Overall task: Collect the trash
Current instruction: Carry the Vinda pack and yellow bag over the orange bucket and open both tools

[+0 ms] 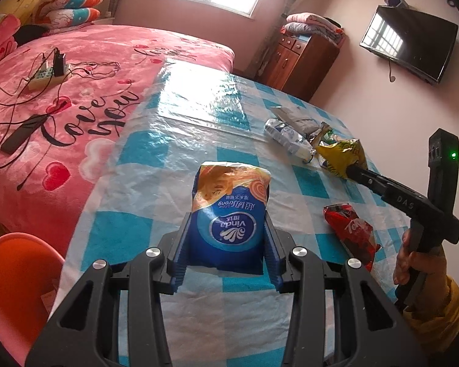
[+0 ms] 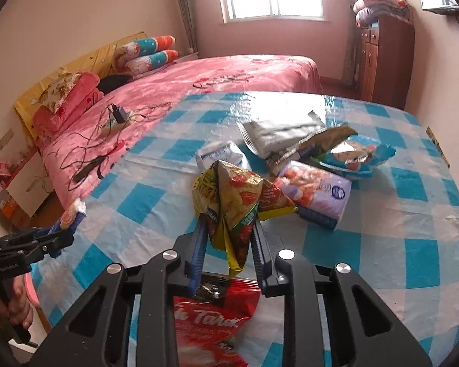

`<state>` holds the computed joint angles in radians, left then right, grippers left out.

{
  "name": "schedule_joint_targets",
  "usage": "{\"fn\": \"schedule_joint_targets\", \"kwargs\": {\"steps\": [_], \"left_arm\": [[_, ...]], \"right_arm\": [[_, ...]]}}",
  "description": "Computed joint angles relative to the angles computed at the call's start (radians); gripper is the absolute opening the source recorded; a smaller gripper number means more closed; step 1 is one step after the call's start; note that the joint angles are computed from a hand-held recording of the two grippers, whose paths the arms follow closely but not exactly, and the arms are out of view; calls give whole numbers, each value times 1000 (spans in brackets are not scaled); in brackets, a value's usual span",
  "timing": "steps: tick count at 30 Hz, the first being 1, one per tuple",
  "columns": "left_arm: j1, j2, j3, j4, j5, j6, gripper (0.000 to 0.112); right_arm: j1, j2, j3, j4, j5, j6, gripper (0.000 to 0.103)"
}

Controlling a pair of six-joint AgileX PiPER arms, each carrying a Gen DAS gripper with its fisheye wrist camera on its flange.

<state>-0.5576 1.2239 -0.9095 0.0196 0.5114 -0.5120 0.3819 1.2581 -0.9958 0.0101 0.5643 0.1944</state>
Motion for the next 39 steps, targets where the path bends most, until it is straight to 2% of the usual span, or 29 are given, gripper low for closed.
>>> {"fn": "schedule_joint_targets", "kwargs": {"steps": [10,15,18,21,24,26,29,32,33,35,36,39], "left_arm": [[55,-132,63,9,36,-2,44],[113,-233,109,16,92,4,44],[192,-308,144,-13,140,46,44],[312,-386,183,-65,194,124,44],[488,-454,230,-156,251,259,44],[668,-484,263,-276,297,425,44],[900,-509,305,-383,361,615,48],[1051,-523,345,-385,373,695,72],[1107,-521,354,-405,374,738,77],[1234,-514,364,-459,400,838,84],[1297,-506,367,-490,417,892,85],[1386,-507,375,-534,442,985,85]], "right_arm": [[168,2,-110,-17,56,65,28],[301,69,-191,31,64,46,28],[376,127,-249,69,67,24,28],[468,204,-323,92,72,4,28],[564,296,-405,89,79,-3,29],[602,346,-451,93,86,-13,29],[661,431,-524,121,96,-50,29],[699,526,-604,160,131,-96,39],[714,555,-625,140,132,-82,52],[723,559,-606,134,112,-68,71],[721,550,-589,141,98,-61,77],[703,511,-542,151,67,-30,85]]}}
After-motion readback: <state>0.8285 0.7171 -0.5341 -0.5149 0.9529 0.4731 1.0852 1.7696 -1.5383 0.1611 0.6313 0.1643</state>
